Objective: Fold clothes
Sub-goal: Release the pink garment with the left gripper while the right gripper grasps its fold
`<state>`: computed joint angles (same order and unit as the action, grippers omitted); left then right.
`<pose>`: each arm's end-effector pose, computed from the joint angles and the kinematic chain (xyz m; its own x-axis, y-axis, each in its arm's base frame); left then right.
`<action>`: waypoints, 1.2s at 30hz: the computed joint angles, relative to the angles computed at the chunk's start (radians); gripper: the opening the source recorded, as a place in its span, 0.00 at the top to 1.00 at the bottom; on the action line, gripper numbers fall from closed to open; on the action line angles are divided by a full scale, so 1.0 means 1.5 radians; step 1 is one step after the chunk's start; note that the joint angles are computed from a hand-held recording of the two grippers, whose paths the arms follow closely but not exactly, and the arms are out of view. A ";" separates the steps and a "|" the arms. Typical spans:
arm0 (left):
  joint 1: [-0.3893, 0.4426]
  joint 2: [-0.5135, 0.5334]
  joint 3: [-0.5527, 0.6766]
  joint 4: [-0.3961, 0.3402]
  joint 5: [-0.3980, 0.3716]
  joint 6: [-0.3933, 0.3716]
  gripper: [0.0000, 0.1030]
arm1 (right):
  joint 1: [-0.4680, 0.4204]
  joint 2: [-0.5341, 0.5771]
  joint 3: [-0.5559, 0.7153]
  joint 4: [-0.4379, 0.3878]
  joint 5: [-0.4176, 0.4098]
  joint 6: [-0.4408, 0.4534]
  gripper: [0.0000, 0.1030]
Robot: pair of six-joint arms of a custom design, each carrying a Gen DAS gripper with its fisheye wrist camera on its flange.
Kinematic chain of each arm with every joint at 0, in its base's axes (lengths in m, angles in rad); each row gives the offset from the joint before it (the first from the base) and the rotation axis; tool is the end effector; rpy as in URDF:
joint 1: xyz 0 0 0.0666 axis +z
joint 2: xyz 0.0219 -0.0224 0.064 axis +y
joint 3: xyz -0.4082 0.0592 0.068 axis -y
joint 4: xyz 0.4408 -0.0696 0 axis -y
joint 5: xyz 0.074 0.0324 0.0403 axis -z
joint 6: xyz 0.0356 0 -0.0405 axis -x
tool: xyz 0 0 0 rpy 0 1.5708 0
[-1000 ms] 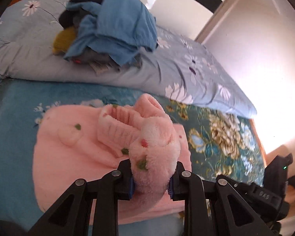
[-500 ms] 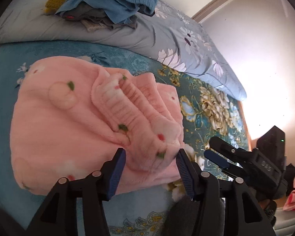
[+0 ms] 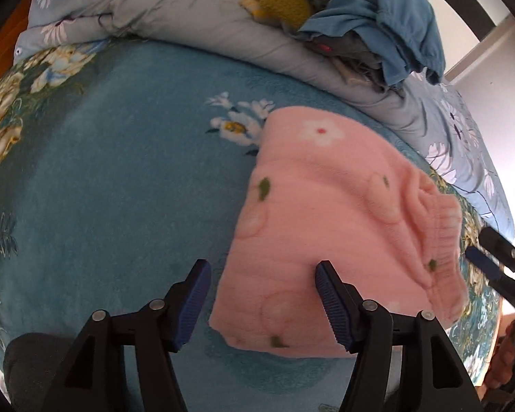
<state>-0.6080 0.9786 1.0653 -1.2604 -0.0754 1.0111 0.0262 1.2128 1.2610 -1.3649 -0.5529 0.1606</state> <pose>0.2736 -0.1876 0.4444 -0.8643 -0.4280 -0.2642 -0.3517 0.8898 -0.2908 0.4082 0.0290 0.4570 -0.9304 -0.1605 -0.3294 -0.3070 0.8323 0.4616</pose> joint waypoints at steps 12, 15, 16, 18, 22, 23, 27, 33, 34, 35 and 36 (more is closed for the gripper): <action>0.004 -0.020 -0.022 0.022 0.022 0.004 0.35 | 0.058 0.036 0.007 -0.005 0.073 -0.013 0.73; 0.004 -0.021 -0.023 0.023 0.023 0.005 0.35 | 0.047 0.031 0.011 -0.008 0.069 -0.007 0.91; 0.004 -0.021 -0.022 0.023 0.022 0.004 0.35 | 0.040 0.027 0.014 -0.003 0.065 -0.007 0.91; 0.003 -0.022 -0.022 0.022 0.021 0.003 0.35 | 0.011 0.017 0.025 0.016 0.044 -0.020 0.92; 0.005 -0.021 -0.027 0.031 0.036 -0.001 0.33 | -0.033 0.024 0.053 0.019 0.011 -0.027 0.92; 0.003 -0.020 -0.027 0.032 0.037 -0.002 0.32 | -0.037 0.026 0.054 0.019 0.020 -0.024 0.92; -0.002 -0.006 -0.021 0.019 0.034 -0.009 0.31 | -0.036 0.060 0.044 -0.014 0.051 -0.020 0.92; 0.011 -0.007 -0.025 0.015 0.047 -0.004 0.31 | -0.043 0.048 0.028 -0.005 0.043 0.001 0.72; 0.010 -0.007 -0.024 0.014 0.045 -0.004 0.31 | -0.046 0.044 0.025 -0.007 0.045 0.007 0.66; 0.010 -0.006 -0.023 0.013 0.043 -0.005 0.31 | -0.048 0.040 0.022 -0.010 0.048 0.014 0.64; 0.009 -0.005 -0.022 0.012 0.041 -0.006 0.31 | -0.051 0.036 0.019 -0.012 0.050 0.021 0.60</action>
